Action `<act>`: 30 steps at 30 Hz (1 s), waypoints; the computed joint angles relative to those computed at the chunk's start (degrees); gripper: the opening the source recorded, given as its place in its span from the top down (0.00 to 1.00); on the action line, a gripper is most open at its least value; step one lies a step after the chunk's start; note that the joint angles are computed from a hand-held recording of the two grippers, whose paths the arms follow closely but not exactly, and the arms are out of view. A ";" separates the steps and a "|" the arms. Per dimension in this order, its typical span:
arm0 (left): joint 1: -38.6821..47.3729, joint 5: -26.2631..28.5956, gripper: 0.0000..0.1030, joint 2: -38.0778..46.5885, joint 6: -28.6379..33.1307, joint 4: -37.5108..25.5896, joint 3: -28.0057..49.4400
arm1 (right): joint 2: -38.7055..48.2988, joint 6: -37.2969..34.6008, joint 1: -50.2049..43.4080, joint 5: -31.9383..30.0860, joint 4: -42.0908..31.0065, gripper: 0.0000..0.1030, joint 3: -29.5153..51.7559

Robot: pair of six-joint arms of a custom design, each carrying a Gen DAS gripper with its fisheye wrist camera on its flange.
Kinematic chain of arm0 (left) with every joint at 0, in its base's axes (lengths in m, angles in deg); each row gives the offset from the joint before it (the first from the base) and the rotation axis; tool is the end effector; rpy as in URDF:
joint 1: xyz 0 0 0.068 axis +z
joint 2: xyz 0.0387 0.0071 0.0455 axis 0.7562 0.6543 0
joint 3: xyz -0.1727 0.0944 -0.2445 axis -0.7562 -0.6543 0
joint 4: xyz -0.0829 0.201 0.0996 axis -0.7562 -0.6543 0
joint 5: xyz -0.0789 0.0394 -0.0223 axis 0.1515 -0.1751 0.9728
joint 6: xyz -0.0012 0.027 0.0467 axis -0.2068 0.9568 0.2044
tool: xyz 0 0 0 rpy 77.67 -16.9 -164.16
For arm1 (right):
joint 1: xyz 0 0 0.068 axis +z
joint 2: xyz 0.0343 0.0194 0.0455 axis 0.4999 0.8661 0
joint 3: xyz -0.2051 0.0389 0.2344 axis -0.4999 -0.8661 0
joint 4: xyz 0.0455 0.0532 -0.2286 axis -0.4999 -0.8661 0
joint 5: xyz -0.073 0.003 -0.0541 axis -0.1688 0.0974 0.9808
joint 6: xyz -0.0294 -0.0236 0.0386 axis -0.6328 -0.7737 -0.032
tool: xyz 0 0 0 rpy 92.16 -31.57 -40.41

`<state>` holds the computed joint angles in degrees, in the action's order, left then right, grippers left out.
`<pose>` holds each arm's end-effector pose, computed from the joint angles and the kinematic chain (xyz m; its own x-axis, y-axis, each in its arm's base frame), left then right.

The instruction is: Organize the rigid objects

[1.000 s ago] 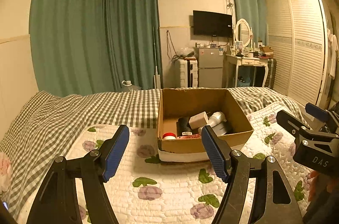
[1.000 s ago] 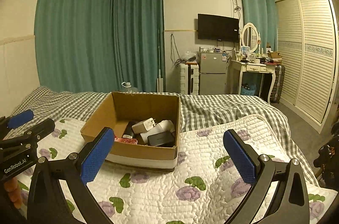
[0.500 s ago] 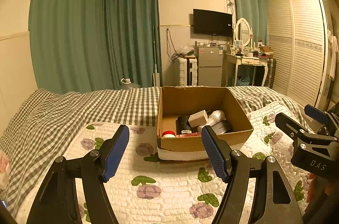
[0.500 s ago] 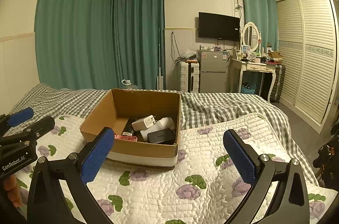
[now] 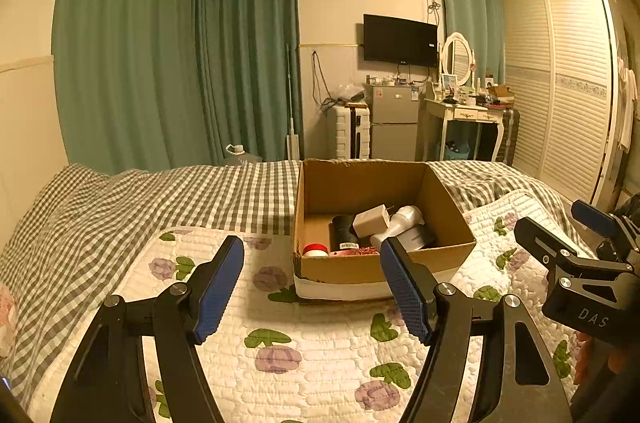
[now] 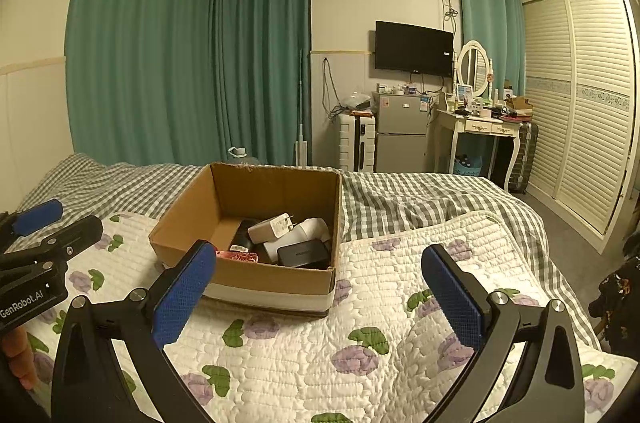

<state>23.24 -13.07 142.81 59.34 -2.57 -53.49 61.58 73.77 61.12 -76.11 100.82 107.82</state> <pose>0.2571 -0.0987 0.2124 -0.3942 -0.0920 -0.9144 -0.3230 0.9454 0.0441 0.3507 0.2087 0.2090 -0.3495 -0.1244 -0.9287 -0.4291 0.9023 0.0406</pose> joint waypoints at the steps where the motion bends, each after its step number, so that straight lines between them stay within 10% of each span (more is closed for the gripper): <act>1: 0.02 0.02 0.29 -0.01 0.03 -0.09 0.03 | 0.00 0.01 0.04 0.13 -0.01 0.00 0.04; 30: -0.67 -0.26 0.29 0.44 -1.03 -0.30 0.08 | 0.13 -0.13 -0.50 -0.53 -0.26 0.00 -0.54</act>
